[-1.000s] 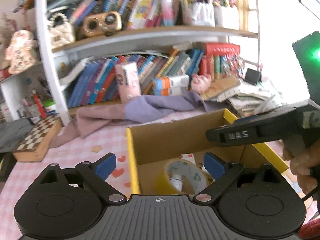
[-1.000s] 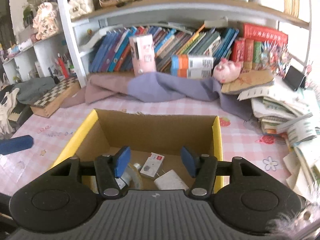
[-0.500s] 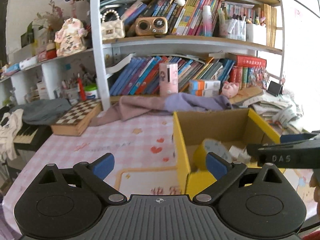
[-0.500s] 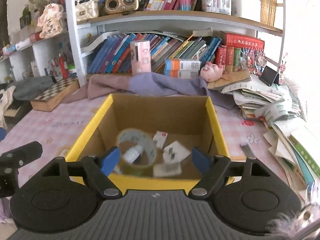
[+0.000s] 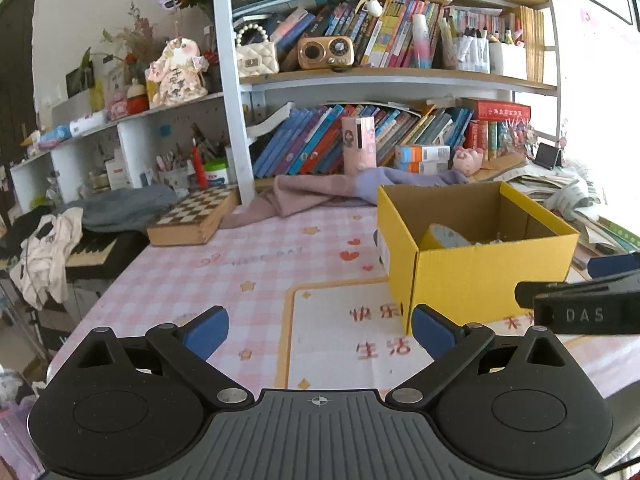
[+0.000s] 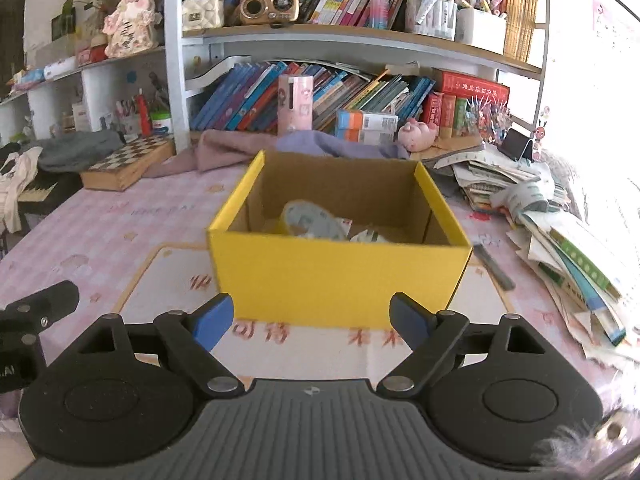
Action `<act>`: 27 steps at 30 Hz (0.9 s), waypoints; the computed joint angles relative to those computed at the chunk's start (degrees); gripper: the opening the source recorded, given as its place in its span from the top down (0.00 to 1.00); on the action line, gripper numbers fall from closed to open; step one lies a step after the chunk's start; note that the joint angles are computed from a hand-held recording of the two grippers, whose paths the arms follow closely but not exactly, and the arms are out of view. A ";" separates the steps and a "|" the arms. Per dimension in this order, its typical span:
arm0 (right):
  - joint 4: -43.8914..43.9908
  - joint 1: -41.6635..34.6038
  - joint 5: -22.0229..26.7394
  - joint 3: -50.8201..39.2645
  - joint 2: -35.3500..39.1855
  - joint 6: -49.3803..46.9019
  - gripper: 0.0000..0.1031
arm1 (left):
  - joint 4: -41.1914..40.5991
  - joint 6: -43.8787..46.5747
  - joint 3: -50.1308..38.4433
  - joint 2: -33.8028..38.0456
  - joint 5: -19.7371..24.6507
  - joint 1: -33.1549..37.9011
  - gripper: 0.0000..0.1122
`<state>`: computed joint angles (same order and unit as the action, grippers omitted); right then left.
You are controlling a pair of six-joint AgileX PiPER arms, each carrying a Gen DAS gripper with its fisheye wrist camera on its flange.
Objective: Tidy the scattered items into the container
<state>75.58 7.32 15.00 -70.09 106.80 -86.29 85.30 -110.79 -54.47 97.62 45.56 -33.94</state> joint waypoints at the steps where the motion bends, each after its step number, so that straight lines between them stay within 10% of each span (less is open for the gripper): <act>1: 2.29 0.18 -0.28 1.76 -0.97 -2.37 0.16 | -0.18 -0.21 0.98 -0.76 -0.13 -0.21 0.11; 27: -19.66 3.06 1.09 11.24 -8.25 19.54 0.06 | -11.76 3.56 10.77 -9.15 -3.66 -2.22 0.11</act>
<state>55.92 10.37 16.09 -58.85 98.54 -66.75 73.54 -107.23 -43.71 88.47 41.91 -36.16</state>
